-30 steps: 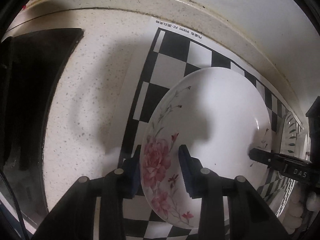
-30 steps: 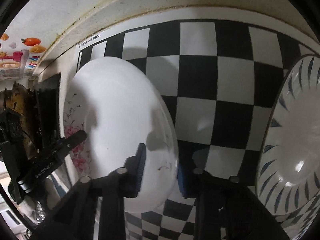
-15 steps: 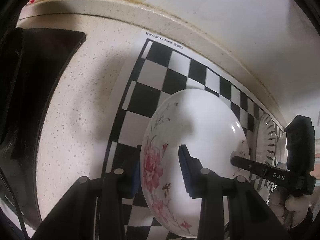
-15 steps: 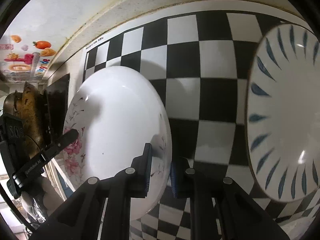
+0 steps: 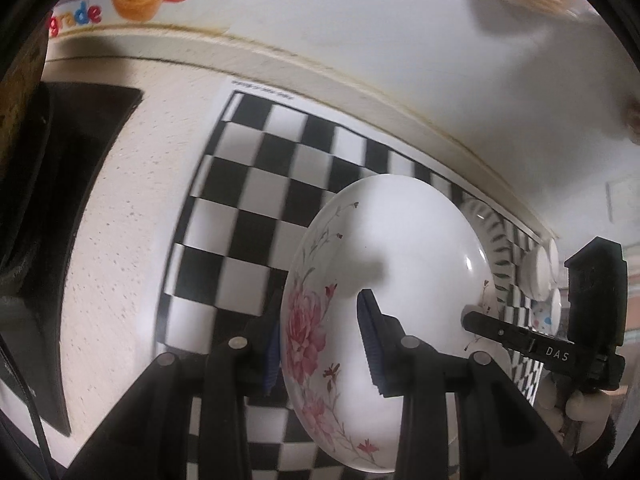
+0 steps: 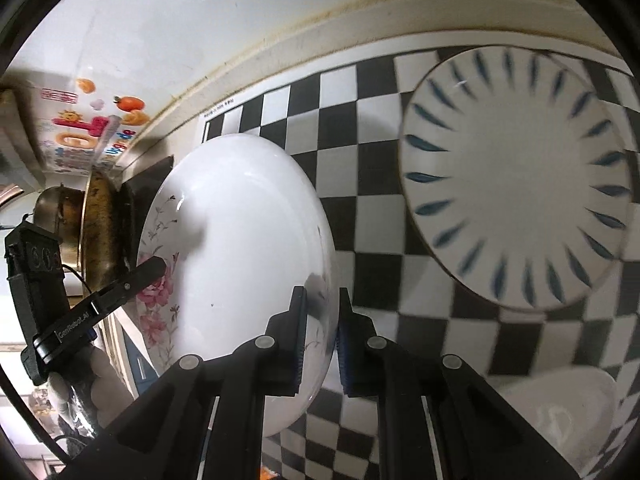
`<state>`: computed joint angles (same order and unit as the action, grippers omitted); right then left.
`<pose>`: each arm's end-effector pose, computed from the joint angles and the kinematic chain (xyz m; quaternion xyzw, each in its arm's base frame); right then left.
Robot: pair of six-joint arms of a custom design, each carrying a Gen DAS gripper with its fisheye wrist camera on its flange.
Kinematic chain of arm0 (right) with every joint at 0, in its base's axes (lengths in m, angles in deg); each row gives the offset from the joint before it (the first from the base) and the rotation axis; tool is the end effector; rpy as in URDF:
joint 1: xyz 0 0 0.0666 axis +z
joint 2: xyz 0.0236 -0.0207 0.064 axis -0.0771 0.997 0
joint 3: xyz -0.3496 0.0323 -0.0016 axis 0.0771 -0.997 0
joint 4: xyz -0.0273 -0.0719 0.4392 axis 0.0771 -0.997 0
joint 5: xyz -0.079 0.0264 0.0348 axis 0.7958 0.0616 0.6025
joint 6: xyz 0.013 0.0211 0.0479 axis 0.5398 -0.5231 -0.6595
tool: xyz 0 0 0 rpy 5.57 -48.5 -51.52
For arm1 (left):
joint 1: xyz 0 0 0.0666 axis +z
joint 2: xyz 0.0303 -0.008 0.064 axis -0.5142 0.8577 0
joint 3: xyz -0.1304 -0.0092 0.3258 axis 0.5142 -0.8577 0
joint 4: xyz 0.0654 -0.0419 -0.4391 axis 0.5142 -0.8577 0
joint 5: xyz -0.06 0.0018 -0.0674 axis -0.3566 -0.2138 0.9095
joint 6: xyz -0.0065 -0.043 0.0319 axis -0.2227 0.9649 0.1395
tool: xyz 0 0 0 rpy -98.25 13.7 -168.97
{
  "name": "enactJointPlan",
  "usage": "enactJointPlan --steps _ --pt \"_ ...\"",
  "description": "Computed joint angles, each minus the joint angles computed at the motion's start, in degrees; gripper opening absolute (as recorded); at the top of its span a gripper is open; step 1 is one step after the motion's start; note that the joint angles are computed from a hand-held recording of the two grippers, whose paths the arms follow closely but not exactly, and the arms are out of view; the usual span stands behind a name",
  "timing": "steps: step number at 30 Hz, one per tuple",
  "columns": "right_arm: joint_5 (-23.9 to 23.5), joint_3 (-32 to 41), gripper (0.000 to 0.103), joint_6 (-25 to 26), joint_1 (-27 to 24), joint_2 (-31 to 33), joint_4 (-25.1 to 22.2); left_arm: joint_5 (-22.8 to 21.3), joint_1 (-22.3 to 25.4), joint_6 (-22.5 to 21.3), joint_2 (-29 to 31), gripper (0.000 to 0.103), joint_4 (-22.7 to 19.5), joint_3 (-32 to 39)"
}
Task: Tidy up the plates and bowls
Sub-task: 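Lift the pink-flower plate and carry it over the grey-flower plate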
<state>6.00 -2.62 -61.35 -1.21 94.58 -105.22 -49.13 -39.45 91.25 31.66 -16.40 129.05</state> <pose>0.5125 0.0452 0.3511 0.1073 0.9563 0.2620 0.0729 0.5451 -0.0951 0.4566 0.0062 0.9741 -0.2025 0.1007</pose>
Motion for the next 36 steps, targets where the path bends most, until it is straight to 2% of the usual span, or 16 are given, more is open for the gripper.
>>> enactJointPlan --steps 5,11,21,26,30,36 --pt "-0.3 -4.5 0.015 2.3 -3.6 -7.2 -1.9 0.0 -3.6 1.0 -2.1 0.032 -0.4 0.0" --pt "-1.0 -10.0 0.014 6.4 -10.3 -16.0 -5.3 0.4 -8.7 2.3 -4.1 0.032 -0.4 -1.1" --pt "-3.0 -19.5 0.014 17.0 -25.7 -28.9 -13.1 -0.6 -18.5 4.6 -7.0 0.032 -0.1 -5.9" --pt "-3.3 -23.1 0.013 22.9 -32.9 -31.3 -16.6 -1.2 -23.0 5.9 -6.8 0.032 -0.4 -7.4" --pt "-3.1 -25.6 0.013 25.8 -37.3 -32.3 -17.6 -2.4 -25.8 6.2 -6.2 0.032 -0.9 -8.0" --pt "-2.6 -28.0 0.013 28.3 -41.0 -32.5 -17.3 -4.7 -28.6 6.2 -4.9 0.026 -1.9 -8.0"
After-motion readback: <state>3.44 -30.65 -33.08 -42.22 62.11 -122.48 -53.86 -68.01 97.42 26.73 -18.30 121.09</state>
